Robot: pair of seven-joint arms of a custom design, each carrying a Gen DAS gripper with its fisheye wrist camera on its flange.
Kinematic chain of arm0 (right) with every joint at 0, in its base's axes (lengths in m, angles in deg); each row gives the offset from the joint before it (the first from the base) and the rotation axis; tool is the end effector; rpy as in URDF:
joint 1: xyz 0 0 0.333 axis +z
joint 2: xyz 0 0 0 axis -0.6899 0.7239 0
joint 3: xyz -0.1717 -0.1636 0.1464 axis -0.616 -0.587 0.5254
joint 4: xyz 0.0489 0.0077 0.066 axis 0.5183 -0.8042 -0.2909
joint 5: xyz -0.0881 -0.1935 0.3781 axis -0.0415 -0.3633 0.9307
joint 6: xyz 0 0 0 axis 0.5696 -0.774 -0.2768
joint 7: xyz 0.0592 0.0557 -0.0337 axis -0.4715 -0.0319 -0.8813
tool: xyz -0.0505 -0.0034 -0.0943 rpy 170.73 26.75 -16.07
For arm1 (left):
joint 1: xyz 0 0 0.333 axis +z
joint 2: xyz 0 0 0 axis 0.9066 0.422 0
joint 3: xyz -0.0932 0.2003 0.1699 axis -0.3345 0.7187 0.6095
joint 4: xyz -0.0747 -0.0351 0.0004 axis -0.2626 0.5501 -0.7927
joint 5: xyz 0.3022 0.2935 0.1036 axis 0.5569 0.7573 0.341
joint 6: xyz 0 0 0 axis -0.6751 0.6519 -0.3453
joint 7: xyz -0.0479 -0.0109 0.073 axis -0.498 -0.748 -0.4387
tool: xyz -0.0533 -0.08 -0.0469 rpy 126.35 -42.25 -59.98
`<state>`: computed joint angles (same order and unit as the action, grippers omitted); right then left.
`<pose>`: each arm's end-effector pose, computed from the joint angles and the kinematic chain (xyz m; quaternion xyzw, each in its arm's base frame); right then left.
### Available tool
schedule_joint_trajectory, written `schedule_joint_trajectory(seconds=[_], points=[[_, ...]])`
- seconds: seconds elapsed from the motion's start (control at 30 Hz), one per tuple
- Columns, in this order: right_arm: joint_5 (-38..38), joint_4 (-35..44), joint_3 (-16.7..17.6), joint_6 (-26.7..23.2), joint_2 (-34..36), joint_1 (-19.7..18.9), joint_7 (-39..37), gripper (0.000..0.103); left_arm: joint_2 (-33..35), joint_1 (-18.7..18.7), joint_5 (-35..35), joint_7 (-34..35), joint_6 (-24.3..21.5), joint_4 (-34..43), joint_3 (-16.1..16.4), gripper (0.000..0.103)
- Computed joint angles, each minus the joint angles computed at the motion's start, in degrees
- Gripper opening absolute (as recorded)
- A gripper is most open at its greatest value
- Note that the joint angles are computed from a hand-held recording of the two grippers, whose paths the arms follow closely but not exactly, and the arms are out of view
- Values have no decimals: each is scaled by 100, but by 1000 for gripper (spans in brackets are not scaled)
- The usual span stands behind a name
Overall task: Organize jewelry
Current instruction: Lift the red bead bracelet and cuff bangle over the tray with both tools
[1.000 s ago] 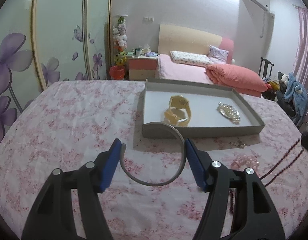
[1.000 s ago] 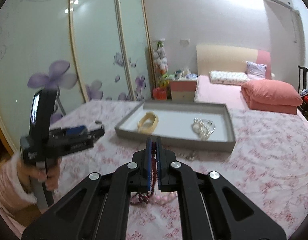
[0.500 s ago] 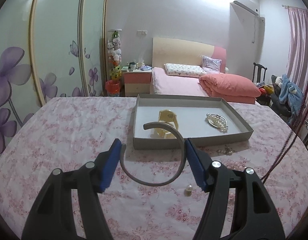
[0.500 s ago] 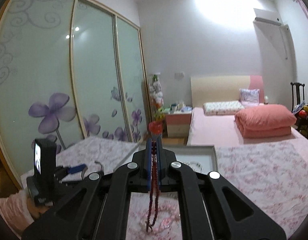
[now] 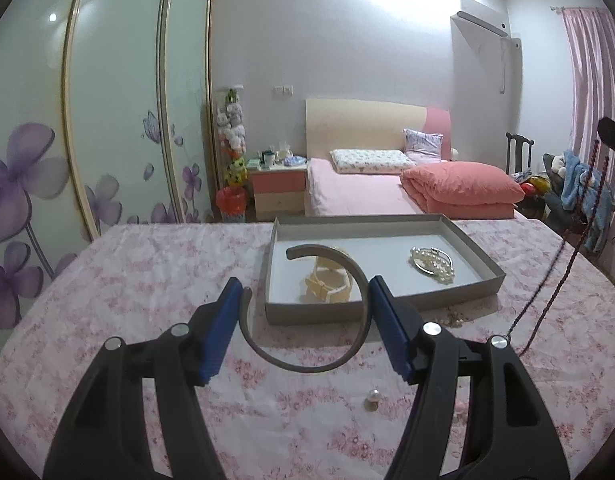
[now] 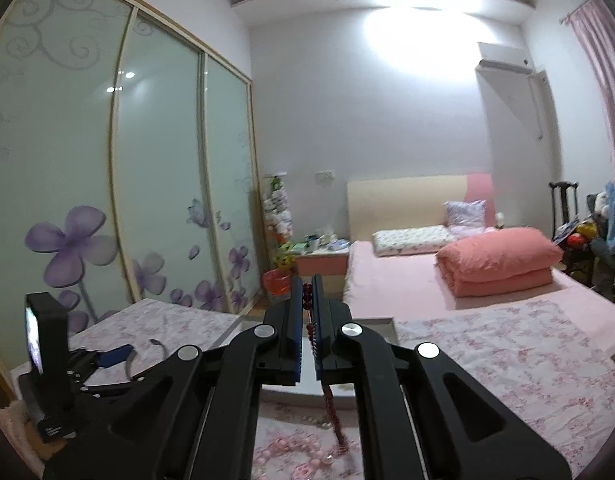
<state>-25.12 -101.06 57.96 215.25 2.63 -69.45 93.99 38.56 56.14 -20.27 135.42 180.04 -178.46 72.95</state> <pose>0.3997 0.1923 0.6228 -0.4683 0.5780 -0.4797 0.4653 0.5079 -0.2802 0.5853 -0.4650 0.7074 -0.4340 0.3083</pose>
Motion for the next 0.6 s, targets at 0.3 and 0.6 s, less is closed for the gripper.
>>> schedule_joint_trajectory(seconds=[0.3, 0.6], points=[[38, 30, 450, 184, -470, -618, 292, 5, -199, 1590, 2055, -1888, 481, 69, -1310, 63], [255, -40, 521, 292, -609, -694, 206, 5, -183, 1668, 2470, -2244, 618, 117, -1340, 63]])
